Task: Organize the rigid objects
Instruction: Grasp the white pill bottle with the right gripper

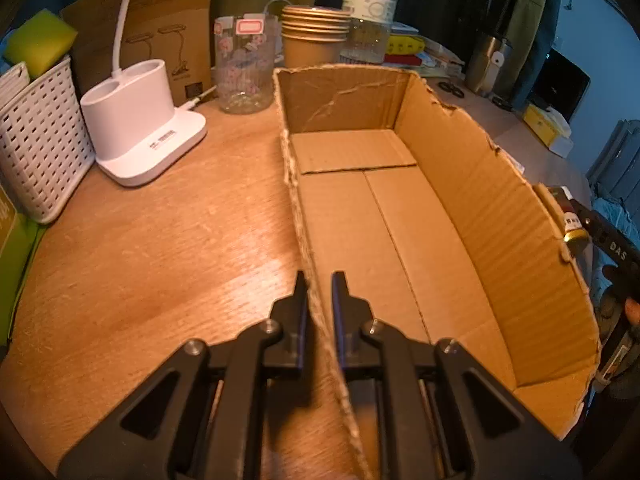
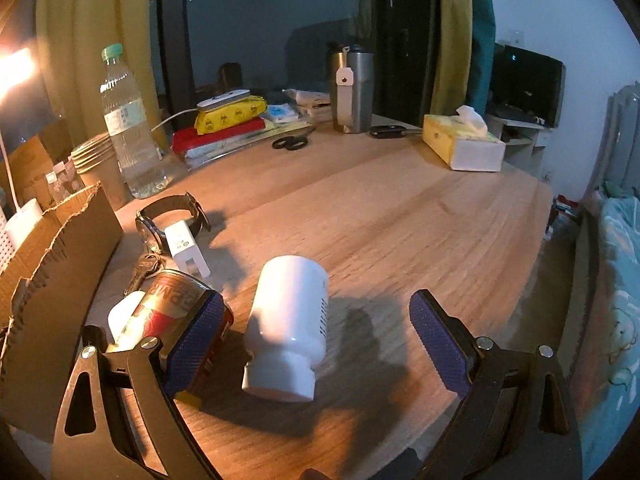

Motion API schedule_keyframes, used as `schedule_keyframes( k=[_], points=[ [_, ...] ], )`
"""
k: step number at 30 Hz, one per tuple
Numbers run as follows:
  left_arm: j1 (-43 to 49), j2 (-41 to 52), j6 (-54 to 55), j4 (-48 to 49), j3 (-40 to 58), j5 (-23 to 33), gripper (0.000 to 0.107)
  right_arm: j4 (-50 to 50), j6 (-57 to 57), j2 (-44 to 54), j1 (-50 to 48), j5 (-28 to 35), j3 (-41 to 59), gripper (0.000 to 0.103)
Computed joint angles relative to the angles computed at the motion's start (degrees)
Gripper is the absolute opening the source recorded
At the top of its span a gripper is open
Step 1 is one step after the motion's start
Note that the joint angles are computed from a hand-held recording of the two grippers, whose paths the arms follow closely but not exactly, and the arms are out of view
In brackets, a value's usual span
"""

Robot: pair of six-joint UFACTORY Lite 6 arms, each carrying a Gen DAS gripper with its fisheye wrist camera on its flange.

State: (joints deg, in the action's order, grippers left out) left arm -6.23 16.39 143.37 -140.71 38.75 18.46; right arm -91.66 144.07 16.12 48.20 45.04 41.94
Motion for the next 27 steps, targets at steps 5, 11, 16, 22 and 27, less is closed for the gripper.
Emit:
schedule_keyframes(
  k=[5, 11, 16, 22, 27],
  points=[
    [-0.5, -0.5, 3.6, -3.8, -0.8, 0.5, 0.011, -1.2, 0.1, 1.0, -1.8, -2.4, 0.6, 0.079],
    [-0.7, -0.8, 7.8, -8.0, -1.6, 1.3, 0.011, -1.2, -1.6, 1.9, -2.4, -3.9, 1.3, 0.051],
    [-0.8, -0.9, 6.6, -7.3, -1.6, 1.3, 0.011, -2.1, -0.3, 1.4, -2.0, -3.6, 0.6, 0.049],
    [-0.6, -0.9, 6.6, -7.1, -1.6, 1.4, 0.011, -0.7, -0.1, -2.3, 0.6, -0.6, -1.2, 0.047],
    [-0.6, -0.9, 6.5, -6.9, -1.6, 1.5, 0.011, 2.6, -3.4, -6.3, 4.7, 3.4, -1.3, 0.046]
  ],
)
